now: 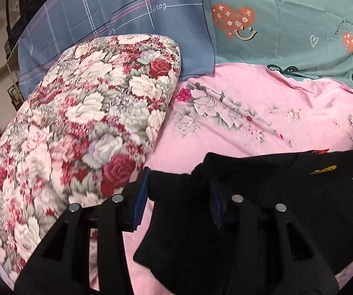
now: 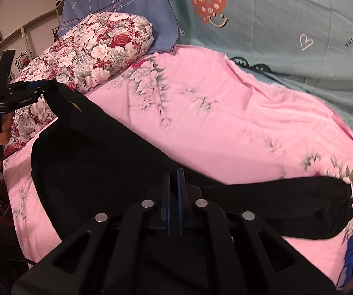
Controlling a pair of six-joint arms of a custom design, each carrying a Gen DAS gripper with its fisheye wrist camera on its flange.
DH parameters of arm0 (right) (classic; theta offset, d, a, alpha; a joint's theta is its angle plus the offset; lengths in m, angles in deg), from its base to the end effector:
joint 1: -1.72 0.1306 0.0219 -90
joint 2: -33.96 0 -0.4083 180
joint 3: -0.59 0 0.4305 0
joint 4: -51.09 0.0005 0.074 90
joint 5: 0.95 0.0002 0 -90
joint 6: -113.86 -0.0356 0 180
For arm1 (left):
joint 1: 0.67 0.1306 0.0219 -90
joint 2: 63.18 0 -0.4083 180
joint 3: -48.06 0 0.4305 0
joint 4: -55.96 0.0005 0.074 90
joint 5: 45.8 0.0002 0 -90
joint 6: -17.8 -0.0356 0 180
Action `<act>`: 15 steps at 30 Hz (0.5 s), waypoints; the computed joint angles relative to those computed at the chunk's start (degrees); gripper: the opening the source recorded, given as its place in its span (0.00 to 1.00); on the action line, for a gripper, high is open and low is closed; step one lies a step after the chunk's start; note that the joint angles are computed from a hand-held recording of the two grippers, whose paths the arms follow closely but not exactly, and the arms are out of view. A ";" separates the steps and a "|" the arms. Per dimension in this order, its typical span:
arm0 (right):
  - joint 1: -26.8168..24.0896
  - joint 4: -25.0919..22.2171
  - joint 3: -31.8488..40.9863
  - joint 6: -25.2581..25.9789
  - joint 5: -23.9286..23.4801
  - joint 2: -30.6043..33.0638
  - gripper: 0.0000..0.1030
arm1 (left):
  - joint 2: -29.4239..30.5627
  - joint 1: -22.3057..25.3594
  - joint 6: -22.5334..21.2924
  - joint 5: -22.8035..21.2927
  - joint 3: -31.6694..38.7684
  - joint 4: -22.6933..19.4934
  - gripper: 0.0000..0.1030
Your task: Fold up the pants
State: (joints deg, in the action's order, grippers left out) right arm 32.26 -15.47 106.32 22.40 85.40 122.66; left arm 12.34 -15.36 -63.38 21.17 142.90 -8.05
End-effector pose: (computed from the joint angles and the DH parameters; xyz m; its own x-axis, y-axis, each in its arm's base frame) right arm 0.4256 0.2532 0.5814 -0.6688 -0.3651 -0.6476 -0.5258 0.8481 0.0650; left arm 0.3921 -0.0889 0.5931 -0.6668 0.0289 -0.7447 -0.1395 0.9767 0.1629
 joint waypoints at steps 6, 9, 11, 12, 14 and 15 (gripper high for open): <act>1.71 2.57 -7.47 -4.40 -1.35 -4.95 0.05 | -5.73 -2.08 1.32 -1.93 -6.51 -0.40 0.44; 2.52 3.82 -10.76 -6.30 -2.27 -6.97 0.05 | -7.03 -2.04 1.61 -2.33 -9.16 -0.97 0.52; 3.04 3.67 -12.57 -7.73 -3.02 -7.40 0.07 | -7.07 -1.81 2.46 -3.37 -10.53 -2.13 0.56; 3.29 3.35 -13.20 -8.14 -3.09 -7.37 0.08 | -7.14 -1.63 2.72 -2.72 -11.10 -3.11 0.58; 3.88 0.94 -13.96 -8.30 -3.39 -6.79 0.16 | -7.67 -1.55 3.44 -2.02 -12.09 -4.71 0.75; 3.89 -0.89 -13.89 -7.51 -4.72 -6.29 0.26 | -8.34 -1.52 3.40 -1.79 -12.76 -4.95 0.77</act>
State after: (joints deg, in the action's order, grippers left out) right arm 36.15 -16.37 92.43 14.89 80.68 116.37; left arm 4.00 -16.88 -59.98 19.38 130.14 -13.01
